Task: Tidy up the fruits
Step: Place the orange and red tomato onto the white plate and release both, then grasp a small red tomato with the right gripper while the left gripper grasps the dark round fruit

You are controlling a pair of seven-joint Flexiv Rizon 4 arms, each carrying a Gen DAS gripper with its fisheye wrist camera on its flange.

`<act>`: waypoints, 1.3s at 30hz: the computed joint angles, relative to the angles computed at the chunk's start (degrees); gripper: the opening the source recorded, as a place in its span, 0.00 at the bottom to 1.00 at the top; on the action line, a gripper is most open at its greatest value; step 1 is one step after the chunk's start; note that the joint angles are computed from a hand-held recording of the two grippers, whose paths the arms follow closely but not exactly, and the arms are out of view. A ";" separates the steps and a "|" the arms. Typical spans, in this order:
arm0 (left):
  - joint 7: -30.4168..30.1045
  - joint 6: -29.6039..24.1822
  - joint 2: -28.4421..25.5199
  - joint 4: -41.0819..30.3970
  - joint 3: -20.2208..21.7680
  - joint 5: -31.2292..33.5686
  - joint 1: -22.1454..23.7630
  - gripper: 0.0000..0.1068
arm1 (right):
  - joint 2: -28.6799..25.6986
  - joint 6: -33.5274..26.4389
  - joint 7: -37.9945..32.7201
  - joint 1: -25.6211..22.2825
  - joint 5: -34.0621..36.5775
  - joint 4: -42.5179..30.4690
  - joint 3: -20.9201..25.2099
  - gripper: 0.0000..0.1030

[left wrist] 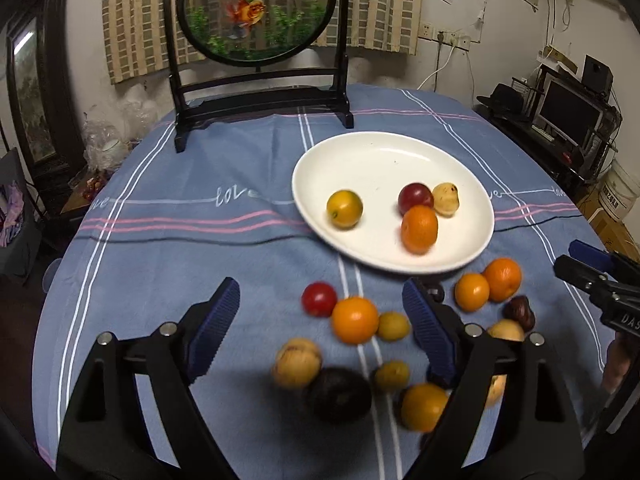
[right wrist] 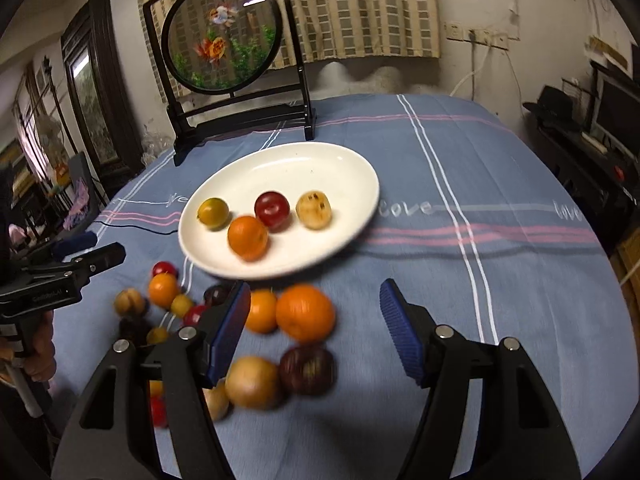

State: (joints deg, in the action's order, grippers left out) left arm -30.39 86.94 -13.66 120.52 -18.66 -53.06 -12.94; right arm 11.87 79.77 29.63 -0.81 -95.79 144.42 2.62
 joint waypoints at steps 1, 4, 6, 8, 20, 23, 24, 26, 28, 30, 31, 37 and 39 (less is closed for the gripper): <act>1.00 0.29 0.89 1.37 -0.58 -1.78 0.48 0.85 | 0.88 0.51 1.08 -0.04 -0.51 0.94 0.08 0.66; 4.15 0.99 2.73 4.23 -0.44 -6.49 -0.05 0.85 | 3.12 -0.67 2.23 0.83 1.67 3.90 1.39 0.66; 6.65 1.20 3.62 5.68 0.20 -9.72 -1.14 0.85 | 3.93 -0.49 3.46 1.39 1.78 5.28 1.51 0.66; 8.54 0.89 4.63 7.38 1.21 -12.57 -2.33 0.85 | 4.52 -0.43 3.73 2.13 2.93 6.54 1.84 0.66; 10.90 -1.60 7.04 11.93 8.05 -17.42 -8.75 0.85 | 5.01 -3.31 2.19 5.89 8.99 8.93 5.74 0.66; 10.16 -2.04 7.36 12.45 8.63 -16.55 -9.00 0.85 | 4.54 -4.08 1.56 6.44 9.82 8.85 6.18 0.66; 10.09 -1.99 7.34 12.44 8.68 -16.44 -9.09 0.85 | 4.45 -4.13 1.39 6.55 10.05 8.86 6.21 0.66; 10.59 -1.58 7.35 12.51 8.63 -16.96 -9.30 0.85 | 4.09 -4.17 1.09 6.74 10.58 8.83 6.28 0.66; 10.70 -1.41 7.25 12.50 8.68 -17.05 -9.43 0.85 | 3.91 -4.67 0.42 6.93 11.51 8.77 6.62 0.66; 10.65 -1.30 7.14 12.52 8.68 -17.00 -9.46 0.85 | 3.84 -5.29 -0.24 7.11 12.42 8.70 6.99 0.66; 10.72 -1.16 7.04 12.51 8.63 -17.07 -9.48 0.85 | 3.84 -5.69 -0.74 7.27 13.19 8.66 7.26 0.66; 10.42 -1.16 6.31 12.44 8.53 -16.36 -9.04 0.85 | 2.34 -5.24 -2.01 7.60 13.91 7.74 7.48 0.66; 9.96 -1.26 6.00 12.40 8.51 -15.74 -8.70 0.85 | 1.33 -4.56 -2.48 7.75 13.32 7.08 7.36 0.66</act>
